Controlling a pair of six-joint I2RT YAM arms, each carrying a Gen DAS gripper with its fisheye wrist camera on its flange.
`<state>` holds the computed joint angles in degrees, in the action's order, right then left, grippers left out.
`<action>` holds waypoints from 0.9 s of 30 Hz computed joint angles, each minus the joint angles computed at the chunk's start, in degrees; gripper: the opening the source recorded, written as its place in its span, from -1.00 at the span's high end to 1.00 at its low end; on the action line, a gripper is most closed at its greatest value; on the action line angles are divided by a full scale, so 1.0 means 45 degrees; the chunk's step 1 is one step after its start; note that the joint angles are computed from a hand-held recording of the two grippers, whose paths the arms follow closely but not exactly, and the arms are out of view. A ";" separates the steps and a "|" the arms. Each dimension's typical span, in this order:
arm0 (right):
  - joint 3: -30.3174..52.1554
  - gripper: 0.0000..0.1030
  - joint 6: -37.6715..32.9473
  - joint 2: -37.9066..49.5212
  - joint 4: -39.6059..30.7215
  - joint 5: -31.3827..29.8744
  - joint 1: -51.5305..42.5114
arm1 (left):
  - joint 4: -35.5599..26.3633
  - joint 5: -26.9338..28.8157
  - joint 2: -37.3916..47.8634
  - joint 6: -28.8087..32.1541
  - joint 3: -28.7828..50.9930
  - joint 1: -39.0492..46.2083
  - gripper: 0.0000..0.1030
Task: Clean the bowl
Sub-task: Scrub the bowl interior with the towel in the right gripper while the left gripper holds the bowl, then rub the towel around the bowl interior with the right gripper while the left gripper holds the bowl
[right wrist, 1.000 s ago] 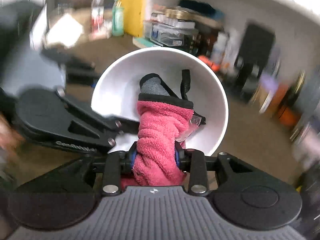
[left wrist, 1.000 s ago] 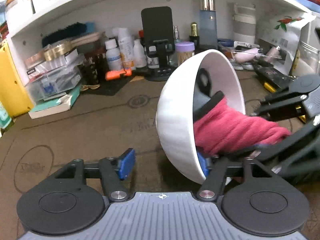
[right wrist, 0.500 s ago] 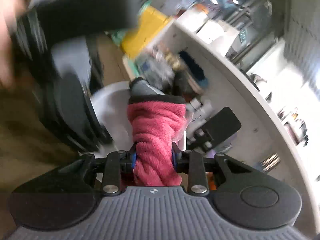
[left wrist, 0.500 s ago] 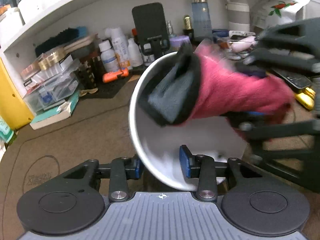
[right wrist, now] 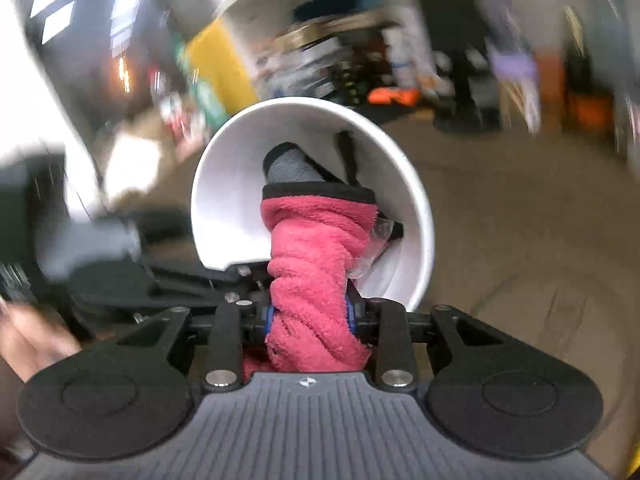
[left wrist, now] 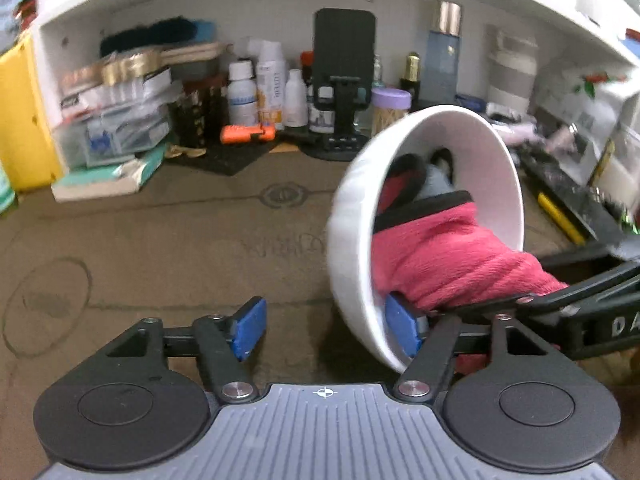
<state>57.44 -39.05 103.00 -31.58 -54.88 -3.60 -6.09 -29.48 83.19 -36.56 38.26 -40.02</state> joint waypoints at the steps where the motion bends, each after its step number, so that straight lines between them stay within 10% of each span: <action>1: -0.0170 0.41 0.0284 0.0173 0.0341 -0.0460 -0.0300 | 0.0209 0.0233 0.0018 0.0029 -0.0073 0.0096 -0.29; 6: -0.2978 0.41 0.0772 -0.3136 0.3782 0.0023 -0.0430 | 0.0083 -0.0120 0.0102 0.0712 0.0186 -0.0186 0.52; 13: -0.8827 0.41 -0.3050 -0.9248 1.1266 0.5107 0.2363 | -0.2690 -0.2135 -0.0206 0.2338 0.1238 -0.0870 0.67; 21: -1.0118 0.38 -0.7490 -0.4714 1.8925 1.0281 0.6247 | -0.4367 -0.3344 -0.0588 0.4141 0.1816 -0.1205 0.58; 27: -0.8427 0.33 -0.5342 -0.4761 1.5376 1.0342 0.5848 | -0.3401 -0.2866 -0.0520 0.3541 0.1631 -0.1096 0.20</action>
<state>19.52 -63.09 81.57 37.61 -8.35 22.72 -21.40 -42.38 80.85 -20.63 45.60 -44.95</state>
